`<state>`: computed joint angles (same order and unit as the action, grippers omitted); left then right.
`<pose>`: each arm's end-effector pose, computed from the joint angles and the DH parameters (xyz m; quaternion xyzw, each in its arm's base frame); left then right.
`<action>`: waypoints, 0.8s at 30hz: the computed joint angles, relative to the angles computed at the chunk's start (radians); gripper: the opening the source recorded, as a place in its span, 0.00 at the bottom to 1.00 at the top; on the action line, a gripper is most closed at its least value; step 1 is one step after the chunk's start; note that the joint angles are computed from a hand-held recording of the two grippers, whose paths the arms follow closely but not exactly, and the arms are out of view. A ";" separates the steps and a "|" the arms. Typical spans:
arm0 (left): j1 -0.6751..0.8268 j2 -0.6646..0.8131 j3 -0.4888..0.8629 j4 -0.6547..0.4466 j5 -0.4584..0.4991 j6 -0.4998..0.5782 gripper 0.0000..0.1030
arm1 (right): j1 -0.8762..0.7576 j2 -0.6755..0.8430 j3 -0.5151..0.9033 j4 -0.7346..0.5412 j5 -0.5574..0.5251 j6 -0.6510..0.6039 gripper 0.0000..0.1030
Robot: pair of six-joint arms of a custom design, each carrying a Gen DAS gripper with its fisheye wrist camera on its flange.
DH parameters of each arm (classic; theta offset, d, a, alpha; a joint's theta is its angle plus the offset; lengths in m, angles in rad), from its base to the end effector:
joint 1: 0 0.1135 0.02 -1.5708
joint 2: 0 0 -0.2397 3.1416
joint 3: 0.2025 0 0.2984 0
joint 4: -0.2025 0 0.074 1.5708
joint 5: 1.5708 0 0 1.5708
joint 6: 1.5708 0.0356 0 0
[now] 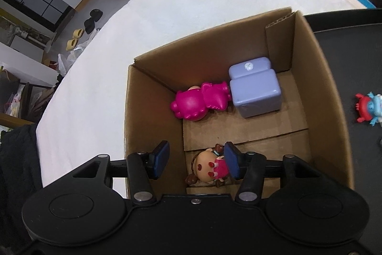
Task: Organize rigid objects
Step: 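Open the right gripper to release the doll figure in the box, then move the right gripper over the green cube box and close on it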
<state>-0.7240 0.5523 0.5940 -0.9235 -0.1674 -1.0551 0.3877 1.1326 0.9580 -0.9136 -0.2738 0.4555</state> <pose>0.1349 -0.1114 0.2272 -0.1824 0.9205 -0.2119 0.2731 0.2434 0.1098 0.2430 0.0000 0.9625 0.2178 0.1618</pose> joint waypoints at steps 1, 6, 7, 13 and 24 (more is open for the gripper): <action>0.001 0.000 0.000 0.000 0.002 -0.001 0.21 | -0.004 -0.006 0.004 -0.011 0.001 -0.010 0.50; -0.007 0.007 0.003 -0.001 -0.007 -0.004 0.21 | -0.035 -0.047 0.033 -0.094 -0.001 -0.079 0.50; -0.009 0.010 0.005 -0.001 -0.009 -0.004 0.21 | -0.043 -0.057 0.038 -0.110 -0.005 -0.094 0.50; -0.012 0.025 0.014 -0.001 -0.014 -0.006 0.21 | -0.083 -0.113 0.077 -0.196 -0.009 -0.186 0.57; -0.030 0.043 0.029 -0.010 -0.033 -0.012 0.21 | -0.205 -0.192 0.124 -0.314 0.033 -0.323 0.67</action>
